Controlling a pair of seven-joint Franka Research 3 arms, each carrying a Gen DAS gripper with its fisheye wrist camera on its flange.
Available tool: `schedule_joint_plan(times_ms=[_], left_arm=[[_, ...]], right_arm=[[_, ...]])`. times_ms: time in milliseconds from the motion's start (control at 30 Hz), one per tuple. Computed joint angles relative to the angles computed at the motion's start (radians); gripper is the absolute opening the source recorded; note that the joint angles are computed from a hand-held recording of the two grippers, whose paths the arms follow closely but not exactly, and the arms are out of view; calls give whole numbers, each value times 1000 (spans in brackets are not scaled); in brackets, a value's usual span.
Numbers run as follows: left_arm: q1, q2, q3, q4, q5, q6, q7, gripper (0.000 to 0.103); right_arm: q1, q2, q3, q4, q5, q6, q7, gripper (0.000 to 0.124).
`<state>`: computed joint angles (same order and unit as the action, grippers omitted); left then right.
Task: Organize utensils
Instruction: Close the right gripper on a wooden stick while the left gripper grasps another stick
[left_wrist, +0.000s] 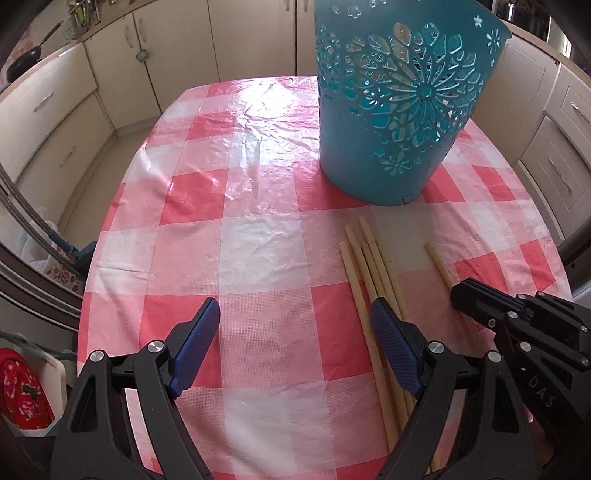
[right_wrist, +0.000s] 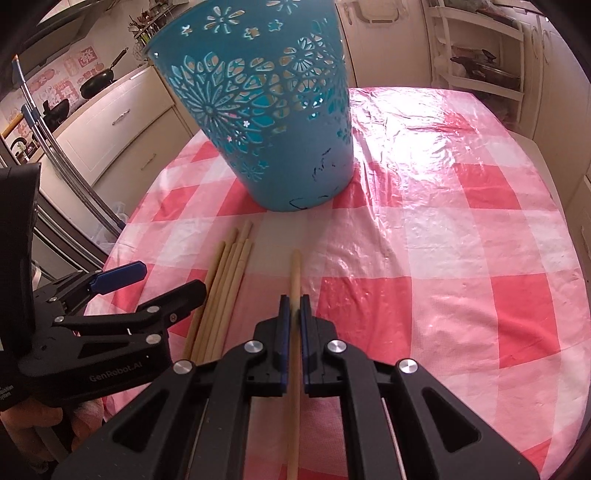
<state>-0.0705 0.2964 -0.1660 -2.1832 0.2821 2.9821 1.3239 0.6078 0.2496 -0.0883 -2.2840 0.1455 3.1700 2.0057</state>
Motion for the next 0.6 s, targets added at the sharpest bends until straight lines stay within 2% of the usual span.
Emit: schedule_joint_plan(times_ms=[100, 167, 267, 333, 367, 433, 500, 600], left_arm=[[-28, 4, 33, 7, 37, -10, -41, 74], [-20, 4, 24, 12, 34, -16, -39, 70], [-5, 8, 4, 21, 21, -16, -18, 58], [15, 10, -23, 22, 1, -10, 22, 41], [32, 10, -45, 20, -19, -6, 54, 37], [73, 10, -97, 16, -69, -3, 132, 17], [110, 8, -144, 12, -130, -11, 209, 7], [174, 8, -219, 19, -259, -49, 334, 5]], right_arm=[[0, -1, -1, 1, -1, -4, -1, 6], [9, -1, -11, 2, -8, -5, 3, 6], [32, 1, -35, 5, -27, -10, 17, 6], [45, 2, -50, 7, -41, -12, 27, 6], [45, 3, -51, 7, -46, -12, 30, 6], [38, 5, -45, 8, -48, -10, 30, 6], [35, 8, -42, 10, -48, -7, 30, 6], [29, 11, -35, 12, -42, 0, 26, 6]])
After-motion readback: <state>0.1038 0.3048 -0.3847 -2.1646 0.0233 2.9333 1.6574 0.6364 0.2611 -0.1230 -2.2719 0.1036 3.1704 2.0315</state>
